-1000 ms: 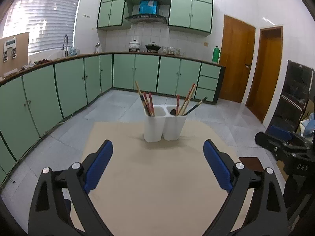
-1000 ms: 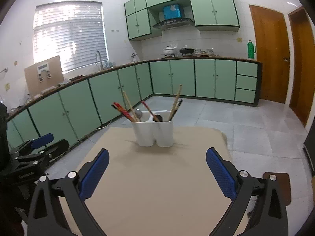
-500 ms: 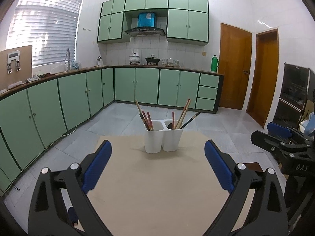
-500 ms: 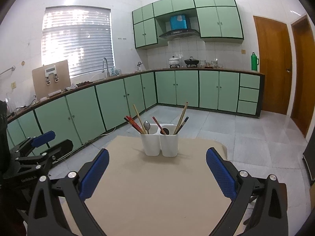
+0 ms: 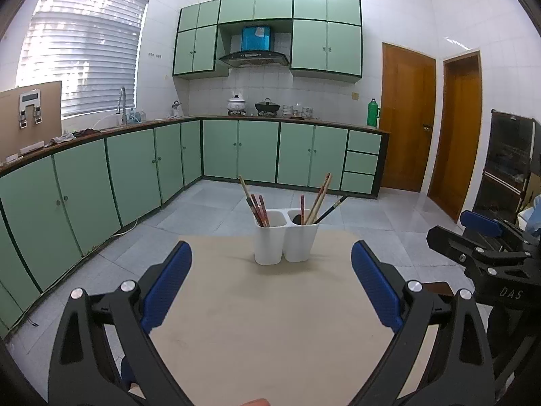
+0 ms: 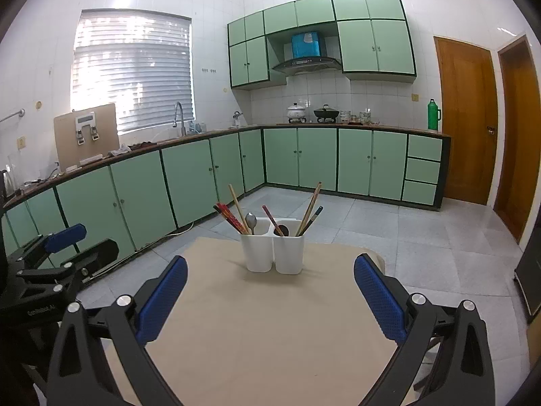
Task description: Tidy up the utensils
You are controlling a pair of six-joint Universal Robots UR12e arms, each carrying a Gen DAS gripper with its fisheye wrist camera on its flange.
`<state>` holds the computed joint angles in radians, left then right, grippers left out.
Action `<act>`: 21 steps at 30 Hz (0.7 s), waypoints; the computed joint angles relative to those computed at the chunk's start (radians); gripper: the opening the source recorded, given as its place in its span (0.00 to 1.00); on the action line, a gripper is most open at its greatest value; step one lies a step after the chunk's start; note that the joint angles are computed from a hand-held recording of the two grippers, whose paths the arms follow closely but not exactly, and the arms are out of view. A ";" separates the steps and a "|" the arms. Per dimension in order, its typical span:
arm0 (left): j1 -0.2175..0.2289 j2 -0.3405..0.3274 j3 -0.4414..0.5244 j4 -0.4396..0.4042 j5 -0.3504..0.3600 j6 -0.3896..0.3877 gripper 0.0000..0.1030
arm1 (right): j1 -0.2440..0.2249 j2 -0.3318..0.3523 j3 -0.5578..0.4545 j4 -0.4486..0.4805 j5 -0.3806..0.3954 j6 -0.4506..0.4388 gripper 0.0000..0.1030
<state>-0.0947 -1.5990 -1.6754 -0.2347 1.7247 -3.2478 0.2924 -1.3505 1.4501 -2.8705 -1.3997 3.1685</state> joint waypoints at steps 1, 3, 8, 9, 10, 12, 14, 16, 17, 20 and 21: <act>0.000 0.001 -0.001 0.000 0.000 0.000 0.90 | 0.001 0.000 -0.001 0.000 0.000 -0.001 0.94; 0.001 0.001 -0.002 0.002 -0.002 -0.002 0.90 | 0.002 0.001 -0.002 -0.001 -0.003 -0.004 0.94; 0.001 0.000 -0.001 0.001 0.000 -0.003 0.90 | 0.004 0.003 -0.004 -0.002 -0.005 -0.005 0.94; 0.001 -0.001 -0.001 0.001 0.000 -0.004 0.90 | 0.004 0.003 -0.003 -0.002 -0.007 -0.005 0.94; 0.000 0.000 -0.002 0.002 0.001 -0.004 0.90 | 0.004 0.003 -0.003 -0.001 -0.008 -0.005 0.94; 0.001 0.000 -0.003 0.004 0.001 -0.003 0.90 | 0.005 0.002 -0.003 -0.001 -0.008 -0.005 0.94; 0.001 0.000 -0.004 0.006 0.002 -0.002 0.90 | 0.004 0.002 -0.002 -0.002 -0.007 -0.005 0.94; 0.001 0.000 -0.005 0.006 0.002 -0.002 0.90 | 0.004 0.002 -0.002 -0.002 -0.007 -0.005 0.94; 0.001 0.000 -0.005 0.007 0.002 -0.001 0.90 | 0.005 0.002 -0.002 -0.002 -0.006 -0.006 0.94; 0.002 -0.001 -0.003 0.004 0.002 -0.002 0.90 | 0.006 0.002 -0.002 -0.003 -0.006 -0.008 0.94; 0.002 -0.001 -0.003 0.004 0.003 -0.001 0.90 | 0.006 0.001 0.000 -0.005 -0.006 -0.009 0.94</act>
